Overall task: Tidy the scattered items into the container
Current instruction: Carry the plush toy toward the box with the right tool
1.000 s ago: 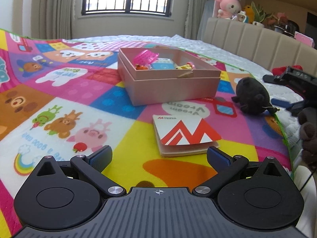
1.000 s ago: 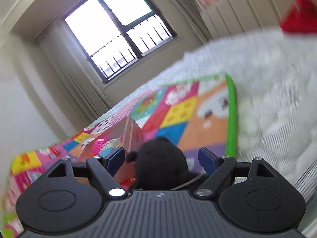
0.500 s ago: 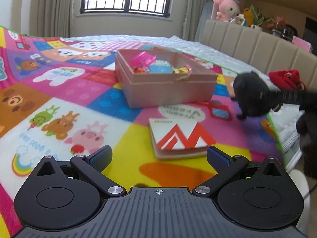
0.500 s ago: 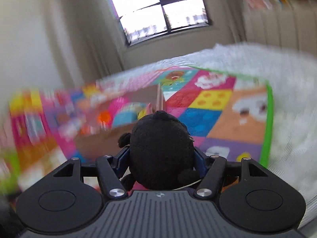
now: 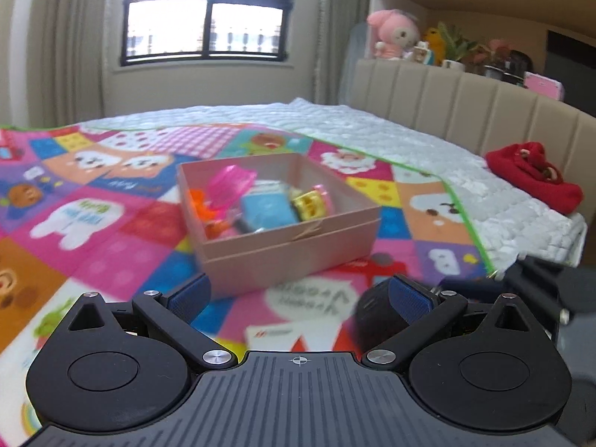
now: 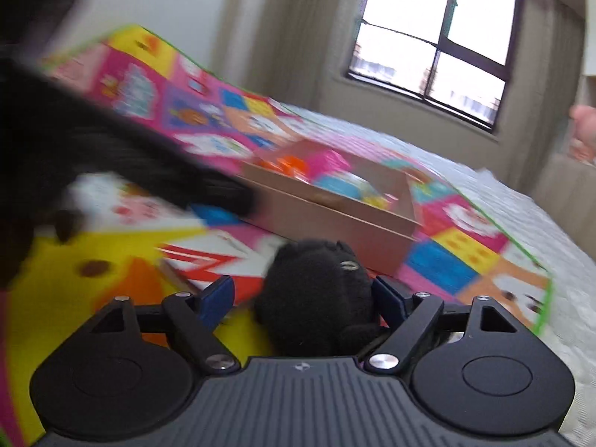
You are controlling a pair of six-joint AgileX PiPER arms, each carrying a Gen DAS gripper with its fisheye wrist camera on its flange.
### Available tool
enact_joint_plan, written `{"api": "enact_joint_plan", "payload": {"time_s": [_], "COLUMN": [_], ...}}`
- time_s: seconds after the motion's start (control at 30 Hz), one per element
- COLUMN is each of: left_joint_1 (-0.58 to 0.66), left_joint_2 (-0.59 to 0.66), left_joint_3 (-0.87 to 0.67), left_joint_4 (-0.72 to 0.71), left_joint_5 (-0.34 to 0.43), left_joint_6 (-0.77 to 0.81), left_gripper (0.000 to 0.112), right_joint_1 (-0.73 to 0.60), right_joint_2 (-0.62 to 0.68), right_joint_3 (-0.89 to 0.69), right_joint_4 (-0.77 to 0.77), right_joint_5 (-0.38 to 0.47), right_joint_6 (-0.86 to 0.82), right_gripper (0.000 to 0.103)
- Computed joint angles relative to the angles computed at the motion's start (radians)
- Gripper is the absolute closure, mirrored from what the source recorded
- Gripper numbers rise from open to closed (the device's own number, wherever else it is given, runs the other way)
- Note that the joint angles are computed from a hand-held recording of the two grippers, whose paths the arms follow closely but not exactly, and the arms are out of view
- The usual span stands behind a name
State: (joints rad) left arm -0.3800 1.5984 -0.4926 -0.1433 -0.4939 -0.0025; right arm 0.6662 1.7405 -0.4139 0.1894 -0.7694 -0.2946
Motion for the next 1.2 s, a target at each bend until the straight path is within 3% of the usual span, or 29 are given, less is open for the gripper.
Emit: {"api": "enact_joint_plan", "payload": {"time_s": [0.1,0.23,0.4,0.63,0.67,0.7,0.73,0.77,0.9,1.03,1.1,1.2], "left_joint_1": [-0.03,-0.059,-0.018,0.019,0.024,0.026,0.027,0.028,0.051,0.029,-0.02,-0.089], "left_joint_2": [0.032,0.098,0.115,0.115,0.108,0.1,0.092,0.082,0.055,0.065,0.096,0.156], "left_joint_3": [-0.031,-0.051,-0.063,-0.059,-0.054,-0.048,-0.04,-0.029,0.014,0.032,0.011,-0.047], "left_joint_4": [-0.034,-0.143,-0.098,0.021,0.032,0.028,0.015,-0.008,-0.036,0.043,-0.016,-0.216], "left_joint_5": [0.014,0.001,0.008,0.012,0.015,0.018,0.018,0.014,0.008,0.021,0.033,0.05], "left_joint_6": [0.05,0.164,0.108,0.003,-0.005,-0.002,0.007,0.022,0.009,-0.072,-0.026,0.145], "left_gripper": [0.009,0.009,0.009,0.009,0.009,0.009,0.009,0.009,0.009,0.009,0.009,0.009], "right_joint_1": [-0.025,-0.071,-0.157,-0.301,-0.304,-0.307,-0.312,-0.311,-0.336,-0.343,-0.357,-0.391], "right_joint_2": [-0.014,-0.033,-0.073,0.03,0.054,0.075,0.089,0.097,0.091,0.053,0.058,0.081], "right_joint_3": [0.035,0.066,0.123,-0.01,-0.029,-0.045,-0.058,-0.074,-0.051,0.037,0.054,0.06], "right_joint_4": [-0.135,-0.195,-0.25,-0.533,-0.556,-0.572,-0.589,-0.591,-0.572,-0.419,-0.385,-0.413], "right_joint_5": [-0.041,-0.081,-0.147,-0.041,-0.047,-0.052,-0.05,-0.032,-0.064,-0.133,-0.144,-0.156], "right_joint_6": [0.092,0.138,0.173,0.422,0.449,0.472,0.495,0.518,0.559,0.456,0.444,0.476], "right_gripper": [0.018,0.017,0.003,0.003,0.004,0.012,0.029,0.035,0.038,0.038,0.038,0.037]}}
